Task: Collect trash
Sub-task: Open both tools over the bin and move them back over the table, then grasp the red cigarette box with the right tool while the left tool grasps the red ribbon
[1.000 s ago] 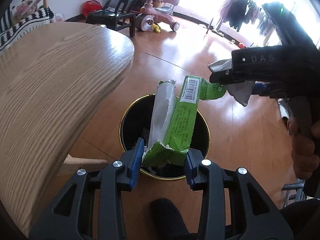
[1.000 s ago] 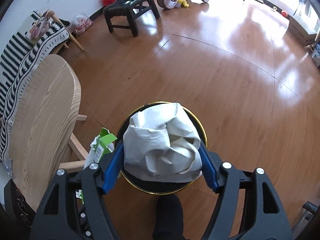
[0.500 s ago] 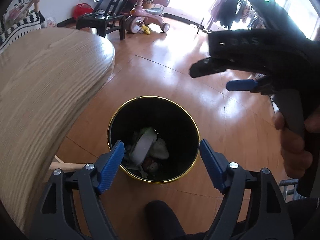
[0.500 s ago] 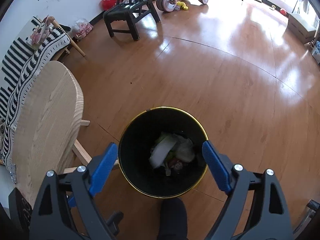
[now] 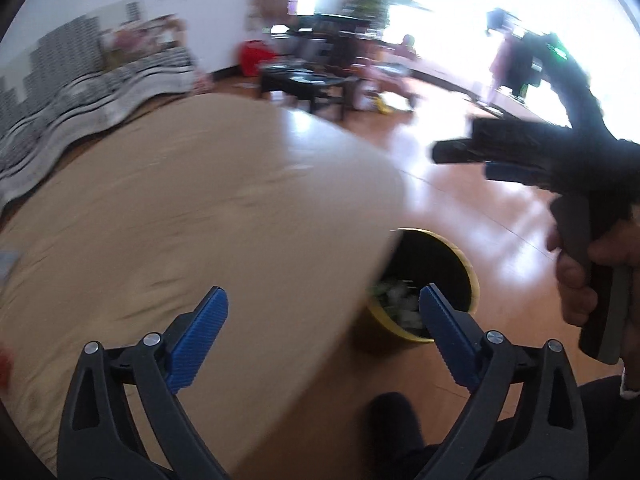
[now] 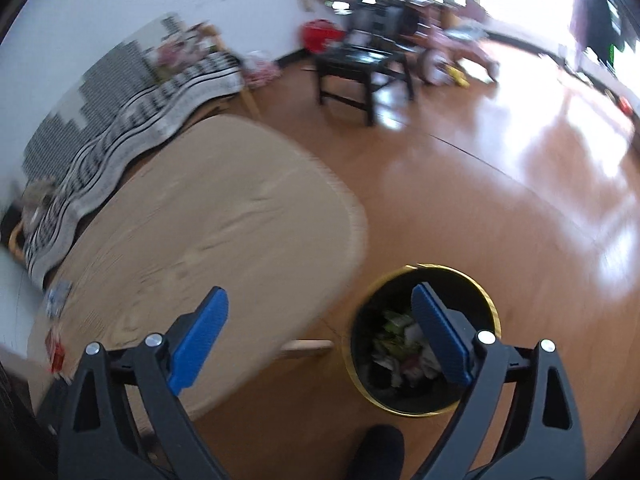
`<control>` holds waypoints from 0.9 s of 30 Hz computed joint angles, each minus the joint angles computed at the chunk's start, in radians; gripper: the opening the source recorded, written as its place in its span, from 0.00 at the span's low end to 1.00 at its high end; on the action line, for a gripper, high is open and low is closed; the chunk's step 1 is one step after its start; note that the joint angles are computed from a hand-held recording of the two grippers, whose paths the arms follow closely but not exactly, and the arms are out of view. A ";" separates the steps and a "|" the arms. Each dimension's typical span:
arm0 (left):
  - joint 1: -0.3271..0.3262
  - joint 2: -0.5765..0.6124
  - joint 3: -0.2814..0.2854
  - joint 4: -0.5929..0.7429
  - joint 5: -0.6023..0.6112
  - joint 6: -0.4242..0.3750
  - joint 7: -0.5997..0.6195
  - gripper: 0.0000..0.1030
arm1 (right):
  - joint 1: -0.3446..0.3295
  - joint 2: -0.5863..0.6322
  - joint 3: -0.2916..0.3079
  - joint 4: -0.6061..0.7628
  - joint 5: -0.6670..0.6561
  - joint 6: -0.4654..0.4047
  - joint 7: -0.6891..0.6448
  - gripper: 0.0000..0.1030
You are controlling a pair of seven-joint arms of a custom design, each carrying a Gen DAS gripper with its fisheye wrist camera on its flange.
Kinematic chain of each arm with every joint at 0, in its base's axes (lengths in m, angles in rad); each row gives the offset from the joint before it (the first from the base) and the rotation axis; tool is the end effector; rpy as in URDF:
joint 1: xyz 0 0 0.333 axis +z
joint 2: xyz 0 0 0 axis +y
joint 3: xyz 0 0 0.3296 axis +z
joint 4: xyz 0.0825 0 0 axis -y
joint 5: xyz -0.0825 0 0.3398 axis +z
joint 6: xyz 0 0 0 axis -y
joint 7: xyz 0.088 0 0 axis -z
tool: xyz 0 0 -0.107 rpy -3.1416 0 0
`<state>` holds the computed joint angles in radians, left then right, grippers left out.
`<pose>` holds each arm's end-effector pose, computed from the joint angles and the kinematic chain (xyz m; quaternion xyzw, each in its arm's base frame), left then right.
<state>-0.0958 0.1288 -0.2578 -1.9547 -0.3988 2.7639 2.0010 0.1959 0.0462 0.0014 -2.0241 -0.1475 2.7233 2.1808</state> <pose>0.5655 -0.1832 0.5256 -0.4965 0.7910 -0.3286 0.1409 0.5580 0.1171 0.5362 -0.5622 0.7610 -0.1655 0.2782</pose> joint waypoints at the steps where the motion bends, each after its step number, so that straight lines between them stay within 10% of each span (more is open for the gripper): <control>1: 0.011 -0.017 0.017 -0.016 0.011 0.004 -0.017 0.91 | 0.011 0.015 0.011 0.026 -0.004 -0.008 -0.008 0.88; 17: 0.203 -0.236 0.268 -0.245 0.215 0.060 -0.213 0.92 | 0.351 0.423 0.057 0.669 0.014 -0.202 -0.142 0.89; 27: 0.258 -0.245 0.330 -0.291 0.189 0.074 -0.185 0.92 | 0.500 0.712 0.029 1.132 0.048 -0.385 -0.239 0.89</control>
